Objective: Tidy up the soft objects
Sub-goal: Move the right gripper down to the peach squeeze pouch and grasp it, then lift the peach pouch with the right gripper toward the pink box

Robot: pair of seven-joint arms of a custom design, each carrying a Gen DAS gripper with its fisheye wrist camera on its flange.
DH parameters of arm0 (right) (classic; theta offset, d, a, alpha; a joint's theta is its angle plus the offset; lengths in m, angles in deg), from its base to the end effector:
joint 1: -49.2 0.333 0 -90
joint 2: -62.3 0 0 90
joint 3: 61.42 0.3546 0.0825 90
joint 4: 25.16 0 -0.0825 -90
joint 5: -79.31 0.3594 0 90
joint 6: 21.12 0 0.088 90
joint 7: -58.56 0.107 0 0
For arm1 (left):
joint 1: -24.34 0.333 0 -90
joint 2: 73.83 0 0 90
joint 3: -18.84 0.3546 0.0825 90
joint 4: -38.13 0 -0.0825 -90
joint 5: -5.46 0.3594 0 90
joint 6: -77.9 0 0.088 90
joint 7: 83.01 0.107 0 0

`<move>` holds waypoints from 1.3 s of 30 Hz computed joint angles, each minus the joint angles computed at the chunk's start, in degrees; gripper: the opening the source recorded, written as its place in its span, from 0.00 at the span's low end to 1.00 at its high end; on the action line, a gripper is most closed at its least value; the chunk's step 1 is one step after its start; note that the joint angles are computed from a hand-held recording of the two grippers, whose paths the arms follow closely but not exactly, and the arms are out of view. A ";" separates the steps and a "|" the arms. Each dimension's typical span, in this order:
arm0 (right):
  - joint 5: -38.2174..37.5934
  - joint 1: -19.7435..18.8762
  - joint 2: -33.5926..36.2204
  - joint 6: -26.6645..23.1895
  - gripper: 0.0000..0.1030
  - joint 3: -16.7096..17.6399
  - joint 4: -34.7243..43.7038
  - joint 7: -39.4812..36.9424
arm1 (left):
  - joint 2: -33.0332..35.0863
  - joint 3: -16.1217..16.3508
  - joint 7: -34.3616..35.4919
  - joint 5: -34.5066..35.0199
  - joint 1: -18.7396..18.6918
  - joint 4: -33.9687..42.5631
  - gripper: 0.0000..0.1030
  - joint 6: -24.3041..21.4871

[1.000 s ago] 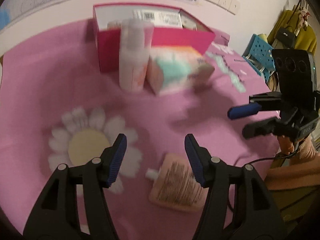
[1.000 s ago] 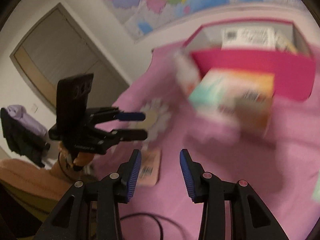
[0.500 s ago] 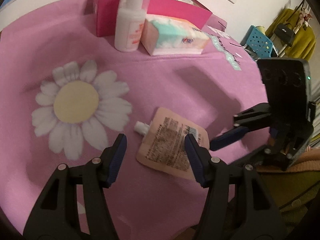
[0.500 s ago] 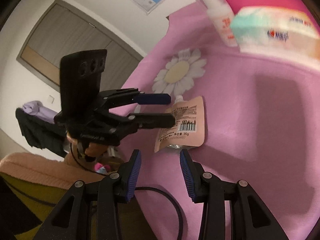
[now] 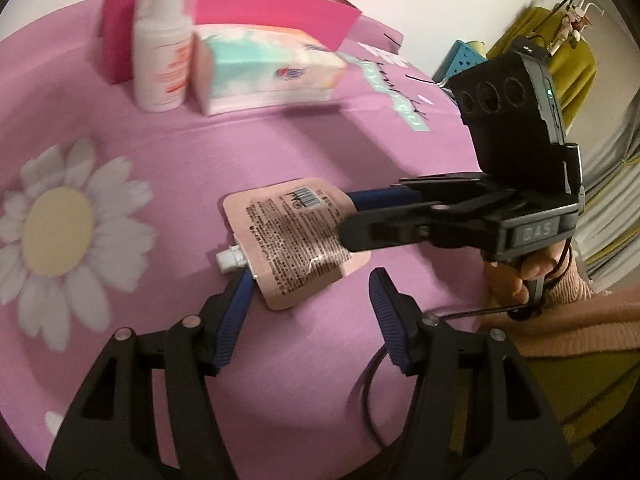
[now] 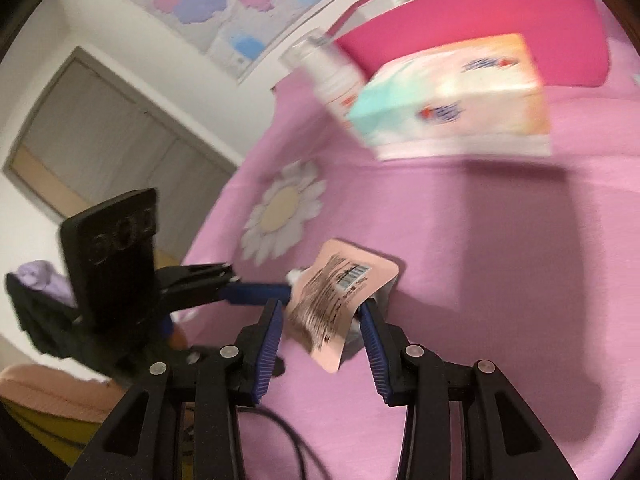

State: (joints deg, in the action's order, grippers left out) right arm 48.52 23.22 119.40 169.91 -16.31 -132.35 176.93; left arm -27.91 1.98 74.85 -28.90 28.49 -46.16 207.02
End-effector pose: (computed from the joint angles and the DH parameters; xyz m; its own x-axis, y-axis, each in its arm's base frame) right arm 0.6593 0.1643 0.2439 0.1187 -0.7587 -0.6406 -0.8320 0.2761 -0.4812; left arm 0.7199 -0.1282 0.2672 -0.7996 -0.4729 0.3702 -0.6006 0.6251 -0.4985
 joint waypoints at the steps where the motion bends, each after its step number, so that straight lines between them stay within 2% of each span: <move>1: 0.23 0.18 -0.36 0.43 0.39 -0.71 -0.12 0.13 | 0.09 -0.06 -0.16 -0.02 -0.19 0.14 0.60 0.14; 4: 1.78 3.57 -3.96 1.64 0.37 -5.74 -0.95 1.95 | -0.25 -0.22 0.06 -0.26 -0.26 -0.22 0.60 1.37; 5: 1.86 4.45 -4.84 1.62 0.32 -7.05 -1.15 2.47 | -0.60 -0.17 0.29 -0.35 -0.29 -0.71 0.60 2.33; 6: 1.87 5.16 -5.20 1.35 0.27 -7.91 -0.92 2.86 | -1.02 0.00 0.43 -0.45 -0.45 -1.41 0.60 4.02; 8: 1.32 5.00 -5.49 1.76 0.25 -8.23 -1.40 3.20 | -1.20 0.55 -0.48 -0.16 -0.83 -1.62 0.60 6.16; 13: 1.21 8.34 -7.51 3.80 0.25 -12.51 -2.09 5.42 | 0.38 1.10 -4.48 1.76 -1.73 0.68 0.60 6.70; 17: -0.06 9.18 -7.71 4.30 0.25 -13.60 -1.94 7.52 | 0.56 0.07 -4.20 2.51 -1.62 0.76 0.60 6.34; 19: -0.42 9.79 -8.26 4.65 0.25 -14.45 -2.25 8.57 | 0.12 0.22 -4.54 2.91 -2.43 -0.29 0.60 8.31; 21: -1.17 9.62 -7.96 4.54 0.25 -14.18 -1.96 9.53 | 0.40 -0.01 -5.40 3.08 -2.41 0.27 0.60 7.27; 27: -1.48 12.02 -8.87 5.22 0.25 -17.07 -1.51 11.65 | 0.35 0.05 -7.94 3.41 -2.93 0.43 0.60 7.55; 39: -3.78 14.00 -11.16 7.67 0.25 -21.09 -2.46 15.40 | -0.75 -0.94 -5.93 2.50 -2.24 -1.05 0.60 9.27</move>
State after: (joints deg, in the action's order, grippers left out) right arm 44.74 37.23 108.24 177.58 -37.40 -134.81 192.33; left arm -28.65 1.04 68.92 -26.40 26.25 -47.21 216.28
